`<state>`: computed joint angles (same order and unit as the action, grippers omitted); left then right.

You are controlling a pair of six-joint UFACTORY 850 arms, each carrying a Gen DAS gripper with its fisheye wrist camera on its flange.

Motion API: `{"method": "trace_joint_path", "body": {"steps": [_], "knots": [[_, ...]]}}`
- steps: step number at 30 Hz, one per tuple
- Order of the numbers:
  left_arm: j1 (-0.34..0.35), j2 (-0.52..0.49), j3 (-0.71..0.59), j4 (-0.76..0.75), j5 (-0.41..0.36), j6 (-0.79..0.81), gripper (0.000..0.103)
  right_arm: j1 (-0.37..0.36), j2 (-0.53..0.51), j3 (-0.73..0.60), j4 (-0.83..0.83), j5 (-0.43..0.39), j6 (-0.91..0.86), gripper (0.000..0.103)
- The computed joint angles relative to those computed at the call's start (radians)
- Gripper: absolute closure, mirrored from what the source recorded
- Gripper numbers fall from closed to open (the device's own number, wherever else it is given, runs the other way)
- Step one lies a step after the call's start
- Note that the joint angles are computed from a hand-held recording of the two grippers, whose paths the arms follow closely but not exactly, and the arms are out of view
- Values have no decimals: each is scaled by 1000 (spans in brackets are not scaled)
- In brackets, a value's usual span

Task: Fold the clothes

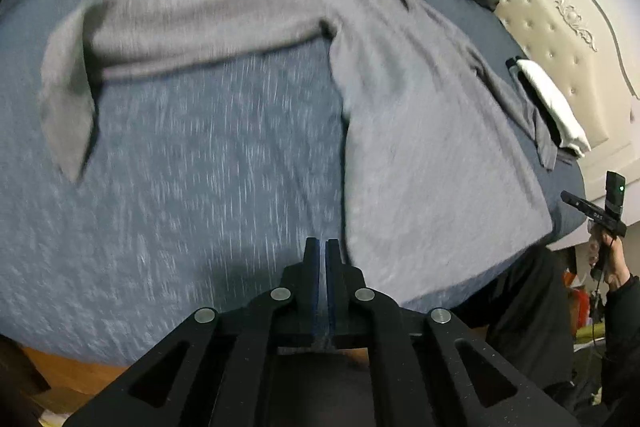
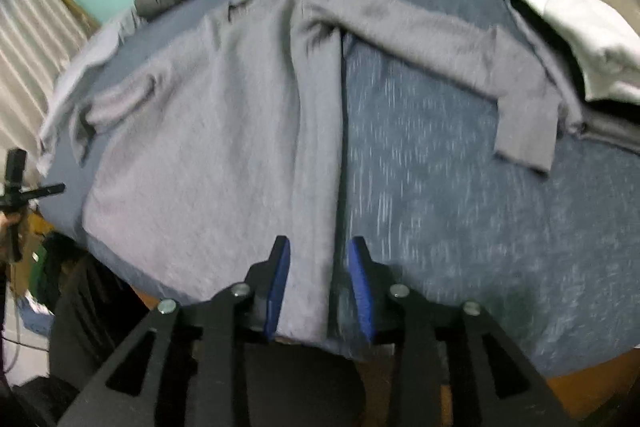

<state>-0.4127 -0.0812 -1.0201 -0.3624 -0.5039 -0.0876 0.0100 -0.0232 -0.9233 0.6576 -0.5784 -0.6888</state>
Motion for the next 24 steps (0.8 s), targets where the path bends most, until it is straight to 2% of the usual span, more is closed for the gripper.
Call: {"method": "trace_joint_path", "body": {"steps": [1, 3, 5, 6, 8, 11, 14, 17, 21, 24], "knots": [[-5, -5, -22, 28, -3, -25, 93, -8, 1, -10, 19, -5, -15, 73], [1, -16, -60, 45, -9, -28, 70, -15, 3, -39, 21, -3, -22, 72], [1, -25, -100, 65, -14, -38, 59, -15, -7, -72, 36, -4, -14, 68], [0, -39, -133, 76, -18, -45, 58, -17, -13, -88, 45, -7, -10, 62], [-2, -66, -182, 94, -23, -56, 57, -21, -27, -122, 62, -12, 0, 58], [3, -114, -259, 89, -22, -39, 43, -15, -70, -192, 62, -15, 39, 55], [15, -175, -343, 56, -29, 8, 42, -7, -125, -274, 56, -20, 76, 52], [21, -269, -461, 133, -57, -21, 42, 5, -200, -369, 36, -28, 106, 49], [50, -413, -630, 113, -88, 5, 41, 30, -343, -544, -14, -54, 145, 48], [67, -533, -775, 126, -123, -5, 38, 51, -488, -724, -60, -75, 176, 48]]}}
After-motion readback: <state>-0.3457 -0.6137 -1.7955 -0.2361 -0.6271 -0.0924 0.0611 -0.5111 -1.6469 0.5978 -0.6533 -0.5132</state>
